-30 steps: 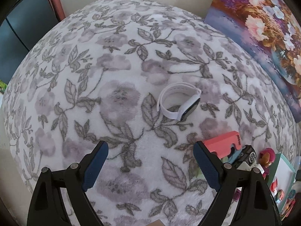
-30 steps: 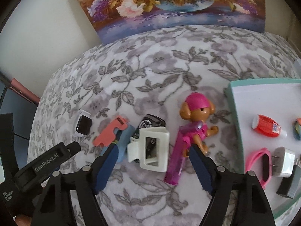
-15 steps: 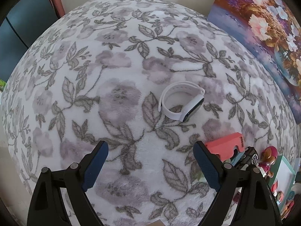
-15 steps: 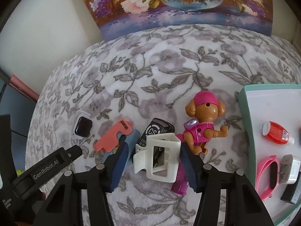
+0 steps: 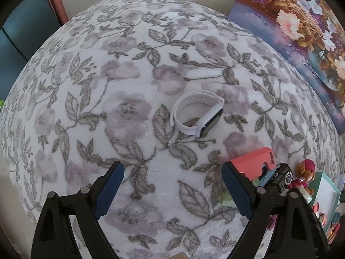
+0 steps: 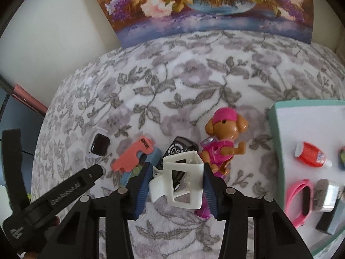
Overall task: Organize rigid objects
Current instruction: 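Grasp the white plastic frame with the right tool, then grasp pink-and-blue folding toy with left tool while right tool holds white frame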
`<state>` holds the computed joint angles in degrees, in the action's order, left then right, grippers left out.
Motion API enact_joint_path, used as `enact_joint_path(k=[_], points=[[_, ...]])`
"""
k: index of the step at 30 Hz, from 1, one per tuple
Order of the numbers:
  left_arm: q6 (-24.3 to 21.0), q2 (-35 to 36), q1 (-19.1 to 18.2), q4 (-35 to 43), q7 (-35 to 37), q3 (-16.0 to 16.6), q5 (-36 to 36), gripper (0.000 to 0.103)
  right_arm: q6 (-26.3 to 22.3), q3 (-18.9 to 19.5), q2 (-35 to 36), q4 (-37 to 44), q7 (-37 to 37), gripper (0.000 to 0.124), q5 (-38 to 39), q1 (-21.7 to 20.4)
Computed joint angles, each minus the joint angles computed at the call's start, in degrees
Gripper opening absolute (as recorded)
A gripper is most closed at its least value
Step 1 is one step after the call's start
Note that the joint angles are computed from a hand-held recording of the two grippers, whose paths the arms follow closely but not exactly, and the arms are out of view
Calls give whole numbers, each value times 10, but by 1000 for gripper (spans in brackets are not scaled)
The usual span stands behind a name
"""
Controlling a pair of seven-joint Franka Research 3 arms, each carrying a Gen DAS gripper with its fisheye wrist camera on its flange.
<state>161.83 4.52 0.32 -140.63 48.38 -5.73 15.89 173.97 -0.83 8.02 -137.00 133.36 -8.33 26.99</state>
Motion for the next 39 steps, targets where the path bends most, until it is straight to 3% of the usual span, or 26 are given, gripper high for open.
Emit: enact_joint_path(k=[16,24,28,31,39], points=[[77,62,-17,43,57,-22,-23,92,27,27,-59,-54,-10,49,42,-67],[101,89,-32,63,56,-24,-18,92,26,38,-59,-57,-33,49,73,-80],[84,104,-72,82,6,14,40,92,22,34,-58,-58,-26,49,67,-79],[72,109,-63,86,7,4,41,92,16,27,-59,-56,6,49,27,-77],[47,105,-36,84,49,-26,5,92,18,36,-58,-58,-19,49,58,-83]])
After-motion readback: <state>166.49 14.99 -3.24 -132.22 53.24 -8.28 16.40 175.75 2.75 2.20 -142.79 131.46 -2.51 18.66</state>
